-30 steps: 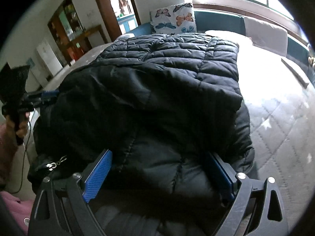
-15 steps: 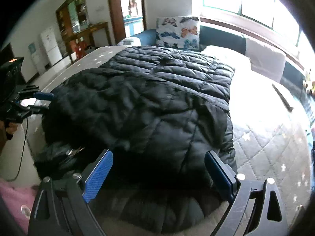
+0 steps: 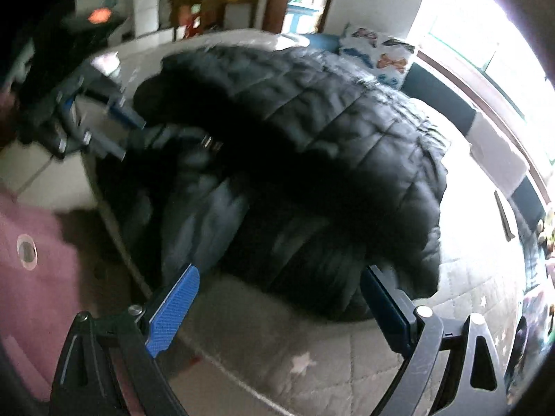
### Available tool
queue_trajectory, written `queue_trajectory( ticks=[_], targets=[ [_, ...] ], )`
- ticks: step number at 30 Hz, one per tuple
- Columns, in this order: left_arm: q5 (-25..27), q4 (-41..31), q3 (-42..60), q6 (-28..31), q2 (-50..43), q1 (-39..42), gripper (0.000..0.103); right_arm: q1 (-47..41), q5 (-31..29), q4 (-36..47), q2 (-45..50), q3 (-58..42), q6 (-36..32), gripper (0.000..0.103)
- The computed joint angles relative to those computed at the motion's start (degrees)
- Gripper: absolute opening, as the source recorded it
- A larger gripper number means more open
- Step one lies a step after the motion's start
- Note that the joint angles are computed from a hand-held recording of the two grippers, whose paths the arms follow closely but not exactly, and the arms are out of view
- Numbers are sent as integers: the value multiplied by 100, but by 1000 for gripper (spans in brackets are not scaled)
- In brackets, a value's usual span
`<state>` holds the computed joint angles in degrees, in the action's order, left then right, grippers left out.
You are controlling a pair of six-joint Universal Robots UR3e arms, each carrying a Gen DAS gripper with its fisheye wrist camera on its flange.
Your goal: Fold large clothes
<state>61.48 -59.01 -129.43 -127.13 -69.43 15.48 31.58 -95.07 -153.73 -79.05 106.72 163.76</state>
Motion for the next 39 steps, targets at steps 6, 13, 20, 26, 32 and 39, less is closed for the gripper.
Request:
queue_trajectory(
  ticks=[6,13,20,26,32,39],
  targets=[
    [492,1148,-353,-302,-111,-487,29,465,-352,-363,524,51,-420,102],
    [295,978,146,-309,-47,-317,10,993,-854,-1580,1171,-35,-779,102],
    [-363,21,1388,-440,-650,78,10,1012,-787,-1773,1696,-668,-367,79],
    [-703,-1217,1667,347,-416,609,15,656,-141,-838,1526,-1169,471,29],
    [-1311,-2492,997,1891,1245,2157,89,184,552,-541,1140,-1417,945,25],
    [-1381,-2678,-157,3079,3022,3213,94,70,659,-573,1031,-1608,1275,24]
  ],
)
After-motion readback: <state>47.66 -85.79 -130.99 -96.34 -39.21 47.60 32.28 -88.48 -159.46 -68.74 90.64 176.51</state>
